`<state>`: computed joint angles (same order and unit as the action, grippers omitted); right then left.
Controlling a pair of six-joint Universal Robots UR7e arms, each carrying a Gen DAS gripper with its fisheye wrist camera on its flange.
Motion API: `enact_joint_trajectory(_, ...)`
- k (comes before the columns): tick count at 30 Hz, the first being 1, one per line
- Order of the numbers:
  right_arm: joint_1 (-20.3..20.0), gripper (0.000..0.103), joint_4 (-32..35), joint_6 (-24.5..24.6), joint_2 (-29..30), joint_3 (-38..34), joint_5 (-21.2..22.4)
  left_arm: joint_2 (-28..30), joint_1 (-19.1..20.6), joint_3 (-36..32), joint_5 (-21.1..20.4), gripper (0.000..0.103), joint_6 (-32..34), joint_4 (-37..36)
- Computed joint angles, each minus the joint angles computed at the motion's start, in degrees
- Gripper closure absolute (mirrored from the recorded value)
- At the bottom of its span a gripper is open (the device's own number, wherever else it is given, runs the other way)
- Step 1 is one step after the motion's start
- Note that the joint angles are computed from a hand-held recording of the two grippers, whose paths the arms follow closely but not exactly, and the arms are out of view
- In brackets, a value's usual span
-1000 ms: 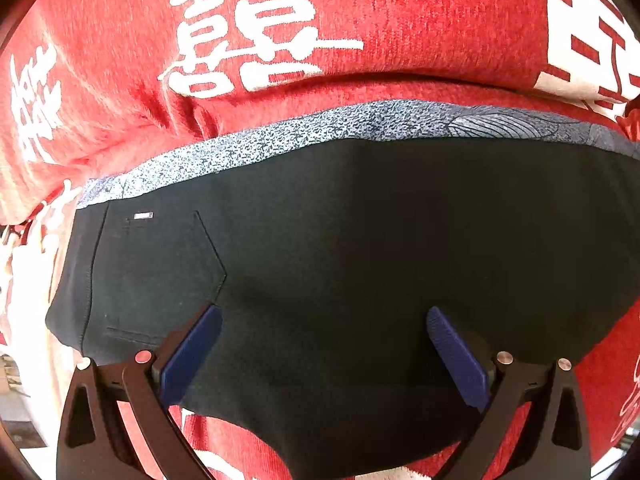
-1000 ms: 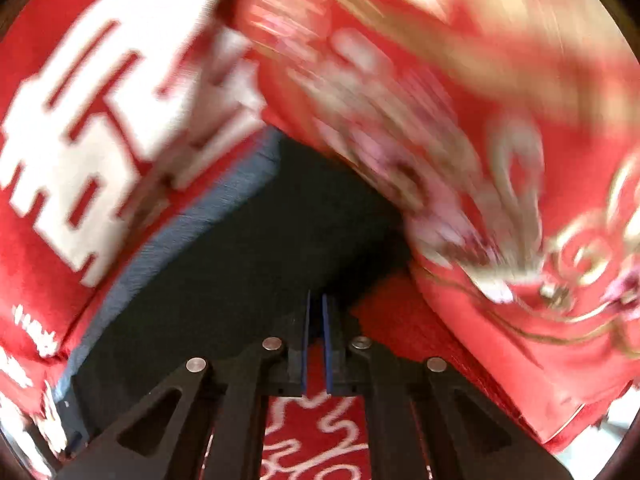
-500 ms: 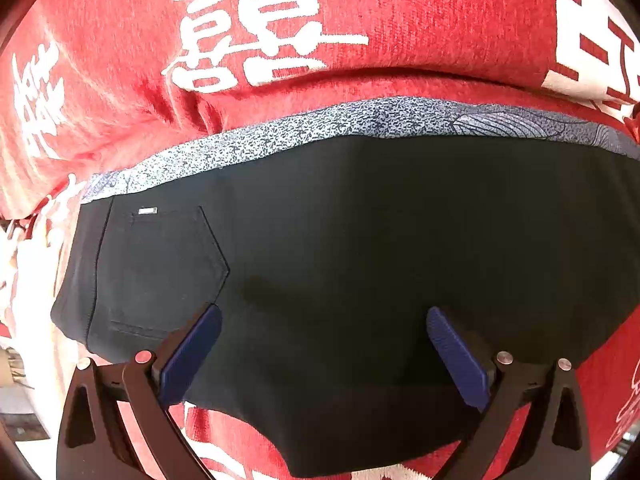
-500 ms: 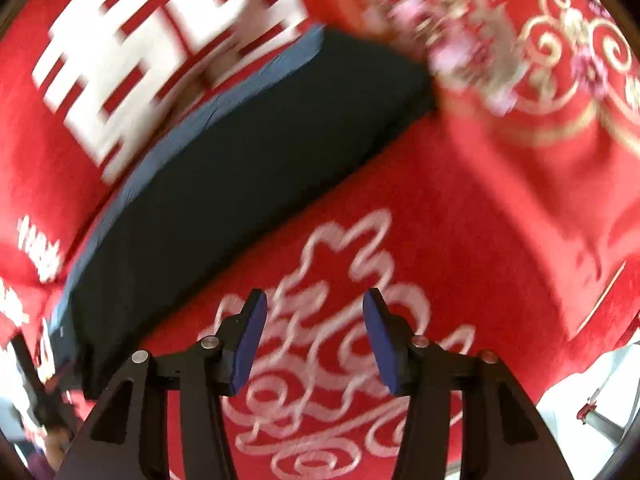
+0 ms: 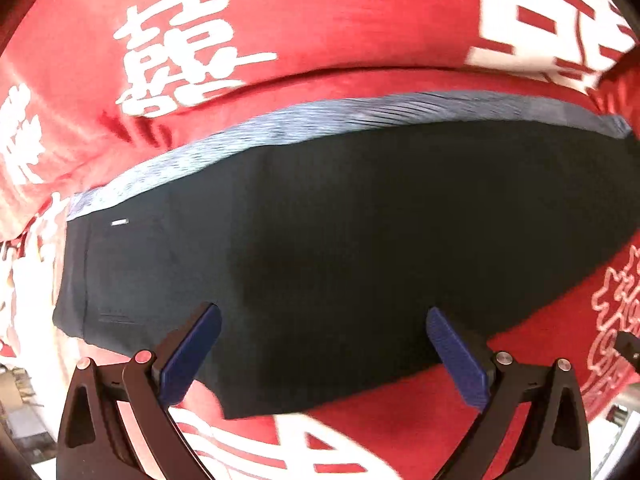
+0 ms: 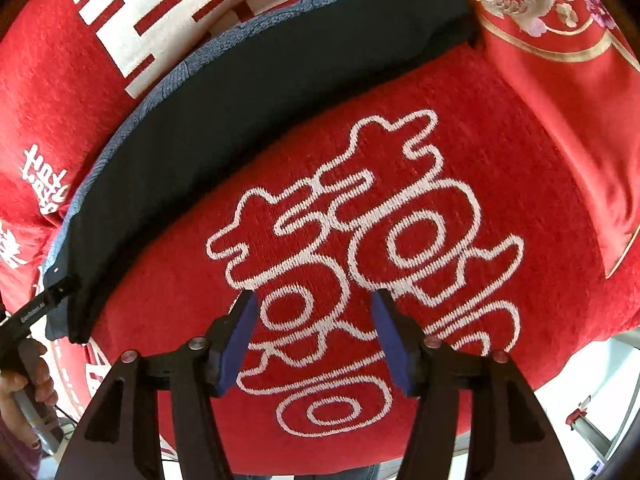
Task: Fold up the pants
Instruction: 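Press the folded trousers flat and open both grippers, then grasp the end of the trousers with the right gripper and lift it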
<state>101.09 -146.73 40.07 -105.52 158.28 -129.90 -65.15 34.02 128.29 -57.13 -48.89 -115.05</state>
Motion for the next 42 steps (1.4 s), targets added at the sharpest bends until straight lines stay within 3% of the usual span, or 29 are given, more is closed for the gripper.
enact_joint_trajectory(11,-4.88,0.032,-2.12,-8.85,-5.71,1.81,5.96,8.35,-3.89,-4.54,-4.24,0.000,1.59,-3.37)
enact_joint_trajectory(26,-10.95,0.022,2.13,-18.40,-13.16,1.83,14.06,14.09,-6.26,-10.02,-5.83,0.000,0.97,-4.80)
enact_joint_trajectory(28,-15.04,0.023,3.35,-20.54,-18.98,2.31,17.84,14.66,-6.12,-10.65,-5.58,0.000,0.67,-5.71)
enact_joint_trajectory(31,-19.95,0.029,3.90,-22.74,-27.06,2.27,19.45,16.10,-5.87,-12.23,-5.45,0.000,0.01,-6.78)
enact_joint_trajectory(34,-27.19,0.039,3.36,-26.85,-32.54,1.90,23.41,17.74,-5.76,-13.59,-5.67,0.000,-0.56,-7.84)
enact_joint_trajectory(39,-33.50,0.045,-6.27,-31.04,-29.94,1.84,27.10,21.32,-4.72,-14.78,-4.05,0.000,-0.56,-12.41)
enact_joint_trajectory(42,-38.74,0.046,-10.97,-32.73,-28.93,2.89,32.04,23.85,-3.94,-15.49,-4.84,0.000,-1.58,-11.50)
